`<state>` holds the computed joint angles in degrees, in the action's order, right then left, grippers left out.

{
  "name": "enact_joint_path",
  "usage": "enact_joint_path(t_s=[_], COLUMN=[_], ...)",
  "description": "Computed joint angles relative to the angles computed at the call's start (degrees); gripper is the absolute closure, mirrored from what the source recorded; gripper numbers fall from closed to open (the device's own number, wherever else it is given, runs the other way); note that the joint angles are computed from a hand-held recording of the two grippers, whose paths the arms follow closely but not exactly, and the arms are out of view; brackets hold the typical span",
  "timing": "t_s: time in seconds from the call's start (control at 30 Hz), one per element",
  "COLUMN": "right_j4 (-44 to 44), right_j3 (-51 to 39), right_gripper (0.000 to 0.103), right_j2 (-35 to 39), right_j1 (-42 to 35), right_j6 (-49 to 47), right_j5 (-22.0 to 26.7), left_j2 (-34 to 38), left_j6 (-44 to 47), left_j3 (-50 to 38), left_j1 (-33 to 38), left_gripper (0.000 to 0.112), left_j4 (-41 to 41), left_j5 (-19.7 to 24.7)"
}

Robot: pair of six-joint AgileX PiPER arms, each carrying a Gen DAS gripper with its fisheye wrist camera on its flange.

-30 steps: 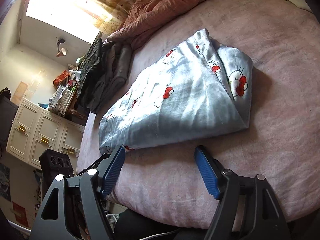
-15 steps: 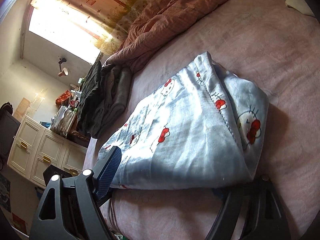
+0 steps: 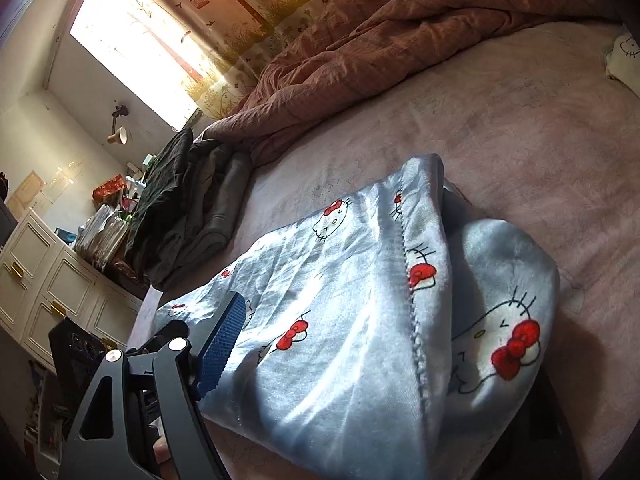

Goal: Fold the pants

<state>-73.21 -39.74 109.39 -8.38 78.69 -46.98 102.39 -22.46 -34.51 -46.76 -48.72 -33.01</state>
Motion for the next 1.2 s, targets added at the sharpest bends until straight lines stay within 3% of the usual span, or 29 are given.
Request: enact_joint_path(t_s=[0.13,0.23,0.3,0.43,0.47,0.5,0.57,0.6,0.7,0.83,0.93,1.0,1.07,1.1,1.17,1.2], right_j4=[0.3,1.17,1.69,1.59,1.25,0.0,-3.53,-4.53,-6.92,-0.24,4.56,5.05,6.14,6.28,5.97,5.63], right_j3=[-0.07,0.04,-0.12,-0.28,-0.37,-0.6,-0.81,-0.47,0.21,1.75,1.9,0.77,0.44,0.13,-0.62,-1.18], right_gripper=[0.025,0.026,0.028,0.029,0.029,0.029,0.029,0.028,0.027,0.024,0.024,0.027,0.046,0.051,0.071,0.075], right_j2=[0.17,0.23,0.16,0.15,0.05,-0.07,-0.55,-0.81,-1.28,-2.66,-2.21,-1.08,0.34,1.31,2.78,3.62], right_j1=[0.06,0.28,0.65,0.83,0.86,0.78,0.05,-0.45,-0.29,4.55,6.15,5.89,4.75,4.01,2.78,2.25], right_j6=[-0.44,-1.11,-1.13,-0.93,-0.44,1.13,7.52,10.68,18.03,16.94,13.06,12.62,12.57,12.76,12.75,12.72], right_j5=[0.18,0.54,1.5,1.77,1.93,2.18,1.33,0.23,-3.06,2.32,3.29,2.88,2.21,1.49,0.82,0.18], left_j2=[-0.29,0.8,1.07,1.9,2.02,2.26,2.72,3.14,2.87,2.67,2.75,2.91,2.9,2.8,2.63,2.66], left_j6=[-4.73,0.73,5.32,12.96,16.14,17.03,12.21,8.36,5.85,5.47,7.74,5.91,1.38,2.48,5.06,5.56], left_j3=[1.33,0.01,-2.16,-4.58,-5.14,-5.28,-5.05,-4.91,-3.76,-3.12,-3.45,-3.39,-2.48,-2.57,-2.88,-3.03], left_j1=[1.17,-0.18,0.9,0.39,-0.29,-0.73,0.02,0.82,-0.3,-2.36,-3.6,-2.92,-2.12,-2.09,-2.21,-2.0], left_gripper=[0.024,0.024,0.019,0.016,0.025,0.051,0.086,0.094,0.099,0.099,0.098,0.08,0.068,0.059,0.048,0.047], left_j4=[2.14,-8.09,-11.35,-15.68,-18.94,-20.2,-15.84,-11.77,-10.78,-12.0,-13.94,-11.89,-6.56,-7.34,-10.43,-11.37], left_j5=[-1.97,-4.78,-1.81,-0.67,-0.81,-0.94,1.91,3.72,1.71,0.36,-0.34,0.0,-1.2,-1.68,-2.93,-3.39])
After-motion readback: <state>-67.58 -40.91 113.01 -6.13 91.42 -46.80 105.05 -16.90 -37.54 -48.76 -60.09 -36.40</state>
